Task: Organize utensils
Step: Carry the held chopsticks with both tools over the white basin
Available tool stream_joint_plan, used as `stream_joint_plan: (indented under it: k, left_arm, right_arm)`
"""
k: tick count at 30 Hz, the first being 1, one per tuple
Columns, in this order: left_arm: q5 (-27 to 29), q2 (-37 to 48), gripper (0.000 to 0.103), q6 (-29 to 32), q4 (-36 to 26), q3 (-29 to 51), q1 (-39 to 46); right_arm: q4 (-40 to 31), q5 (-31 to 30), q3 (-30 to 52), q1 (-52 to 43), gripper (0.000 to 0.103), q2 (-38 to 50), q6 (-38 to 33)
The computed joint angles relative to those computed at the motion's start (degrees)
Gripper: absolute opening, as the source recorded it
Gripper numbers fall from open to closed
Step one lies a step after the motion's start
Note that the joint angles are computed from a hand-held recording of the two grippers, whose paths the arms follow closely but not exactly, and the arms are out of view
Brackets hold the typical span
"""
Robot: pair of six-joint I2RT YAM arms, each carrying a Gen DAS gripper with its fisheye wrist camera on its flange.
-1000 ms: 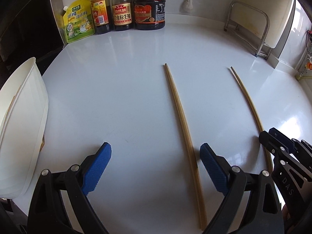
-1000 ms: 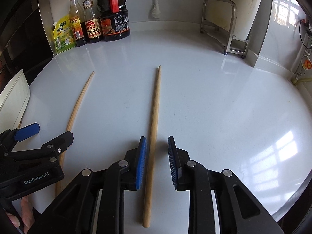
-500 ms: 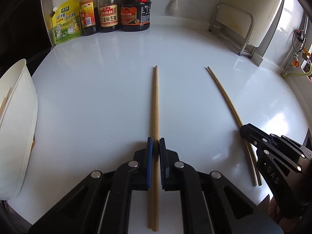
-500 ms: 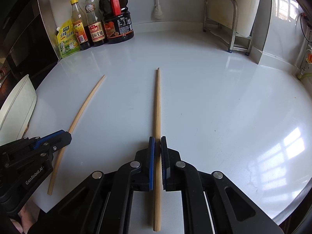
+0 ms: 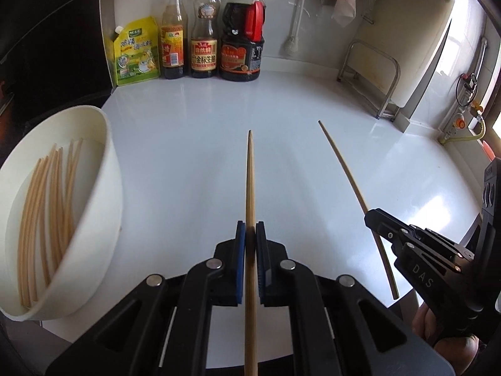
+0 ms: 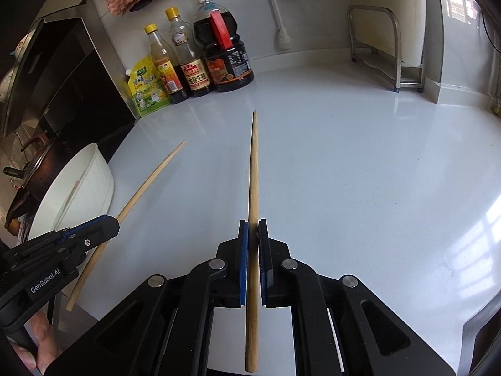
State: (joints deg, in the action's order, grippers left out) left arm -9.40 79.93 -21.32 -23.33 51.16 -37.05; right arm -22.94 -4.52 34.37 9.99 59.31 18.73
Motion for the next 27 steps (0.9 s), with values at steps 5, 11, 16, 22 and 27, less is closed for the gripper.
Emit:
stream_joint_plan:
  k: [5, 11, 16, 22, 27]
  left_arm:
    - [1.52, -7.84, 0.007, 3.92, -2.03, -0.22, 5.35]
    - [4.58, -15.58, 0.007, 10.16, -4.17, -0.95, 15.54]
    - [9.63, -17.86, 0.007, 17.05, -4.58, -2.81, 28.49]
    - [16.14, -14.66, 0.007, 23.18, -1.60, -4.63, 42.80]
    - [18.76, -9.85, 0.007, 26.09, 0.60, -4.23, 48.82]
  right_arm:
    - [0.91, 3.00, 4.53, 8.88, 0.006, 2.21, 4.11]
    - [2.32, 6.78, 12.54, 18.98, 0.006, 8.43, 7.48]
    - [4.64, 7.70, 20.57, 26.15, 0.006, 18.46, 9.67]
    - [4.61, 6.39, 33.33, 31.68, 0.006, 32.74, 10.39]
    - [1.08, 5.17, 43.84, 34.13, 0.006, 42.24, 10.53]
